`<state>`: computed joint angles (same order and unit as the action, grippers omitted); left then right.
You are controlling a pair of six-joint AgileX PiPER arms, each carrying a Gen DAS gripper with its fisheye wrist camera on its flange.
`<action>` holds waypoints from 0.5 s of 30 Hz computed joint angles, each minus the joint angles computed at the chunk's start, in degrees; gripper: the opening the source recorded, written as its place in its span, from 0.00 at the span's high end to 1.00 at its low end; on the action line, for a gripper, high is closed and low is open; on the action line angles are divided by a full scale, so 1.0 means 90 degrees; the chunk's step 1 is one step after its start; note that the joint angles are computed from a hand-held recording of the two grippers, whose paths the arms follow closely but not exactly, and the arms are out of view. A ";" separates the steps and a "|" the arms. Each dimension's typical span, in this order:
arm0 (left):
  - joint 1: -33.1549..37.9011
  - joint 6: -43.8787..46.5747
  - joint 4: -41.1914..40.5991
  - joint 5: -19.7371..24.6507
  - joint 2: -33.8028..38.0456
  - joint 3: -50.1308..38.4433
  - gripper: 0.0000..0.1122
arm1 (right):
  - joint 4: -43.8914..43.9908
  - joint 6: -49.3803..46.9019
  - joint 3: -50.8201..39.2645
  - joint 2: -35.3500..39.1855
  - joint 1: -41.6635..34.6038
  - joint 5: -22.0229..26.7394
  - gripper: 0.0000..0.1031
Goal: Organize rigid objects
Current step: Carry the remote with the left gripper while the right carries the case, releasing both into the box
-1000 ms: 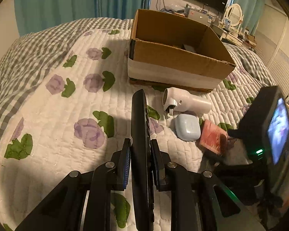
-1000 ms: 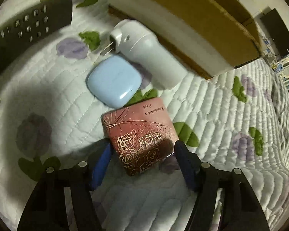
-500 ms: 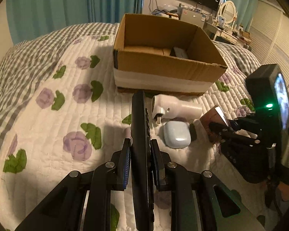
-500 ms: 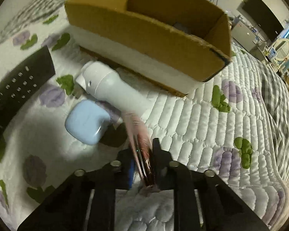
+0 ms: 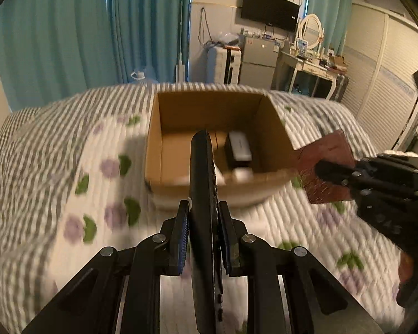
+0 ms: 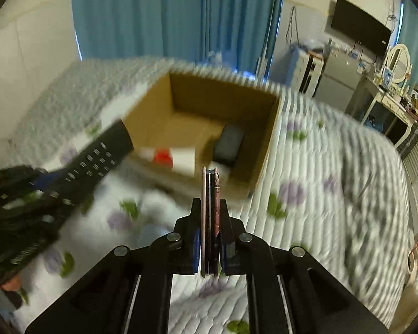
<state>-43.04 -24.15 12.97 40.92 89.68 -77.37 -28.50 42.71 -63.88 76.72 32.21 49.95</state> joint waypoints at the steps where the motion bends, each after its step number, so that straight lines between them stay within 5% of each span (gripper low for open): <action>1: 0.0070 0.0108 -0.0109 0.0078 0.0149 -0.0280 0.82 | -0.0020 -0.0076 -0.0247 0.0027 -0.0012 0.0088 0.91; 7: 0.0441 0.0711 -0.0637 0.0743 0.1691 -0.2569 0.82 | 0.0293 -0.1012 -0.1491 0.0554 -0.0708 0.0107 0.91; 15: 0.0691 0.0733 -0.0593 0.1222 0.3637 -0.4806 0.82 | 0.1131 -0.2039 -0.2146 0.1525 -0.1621 -0.0534 0.91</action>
<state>-36.82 -17.55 7.64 51.91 122.41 -120.63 -18.32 24.36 -83.20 90.45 17.62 45.15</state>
